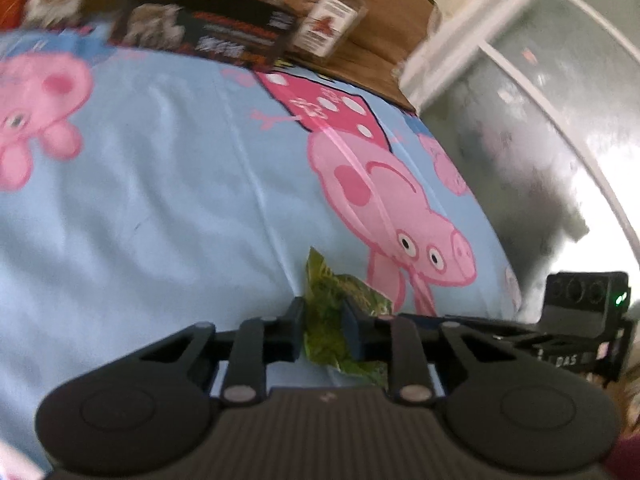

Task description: Organize snacks

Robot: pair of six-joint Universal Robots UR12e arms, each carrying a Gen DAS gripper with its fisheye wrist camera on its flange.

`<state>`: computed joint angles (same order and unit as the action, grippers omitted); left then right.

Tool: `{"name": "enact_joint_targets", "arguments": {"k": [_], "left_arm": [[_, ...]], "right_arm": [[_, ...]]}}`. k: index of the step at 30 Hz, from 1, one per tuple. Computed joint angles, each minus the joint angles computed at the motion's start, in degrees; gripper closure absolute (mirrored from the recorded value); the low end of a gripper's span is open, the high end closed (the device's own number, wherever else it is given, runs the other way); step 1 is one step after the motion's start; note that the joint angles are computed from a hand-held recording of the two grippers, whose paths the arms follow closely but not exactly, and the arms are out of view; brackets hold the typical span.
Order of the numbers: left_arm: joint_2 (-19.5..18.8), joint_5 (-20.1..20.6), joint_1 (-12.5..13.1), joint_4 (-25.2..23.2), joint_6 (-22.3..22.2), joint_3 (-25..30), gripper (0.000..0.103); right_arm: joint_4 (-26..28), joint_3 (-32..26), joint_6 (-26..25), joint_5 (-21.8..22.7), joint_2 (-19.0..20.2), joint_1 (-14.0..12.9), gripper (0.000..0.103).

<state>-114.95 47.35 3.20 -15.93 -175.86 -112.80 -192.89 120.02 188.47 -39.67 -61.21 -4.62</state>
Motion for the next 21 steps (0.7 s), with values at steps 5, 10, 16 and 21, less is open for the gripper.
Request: {"name": "enact_joint_targets", "arguments": {"k": [5,10,16,21], "left_arm": [[-0.09,-1.27,2.68,7.87,-10.19,-3.28,0.092],[1.02,-0.66,5.59,11.45,-14.25,-6.35,0.1],[1.44,-4.71,5.64,9.83,-8.42,-5.46,0.062],[-0.16,-6.08,2.46,-1.03,1.56,-0.1,0.059]], "right_arm": [[-2.7,-1.59,1.85,-0.46,1.45,1.1,0.05],[-3.35,-1.79,-1.23,-2.87,1.3,2.09,0.049],[-1.57,-0.32,-4.74,-8.61,-1.01,2.17,0.049],[2.73,1.16,-5.76,-14.13,-3.91,2.77,0.049]]}}
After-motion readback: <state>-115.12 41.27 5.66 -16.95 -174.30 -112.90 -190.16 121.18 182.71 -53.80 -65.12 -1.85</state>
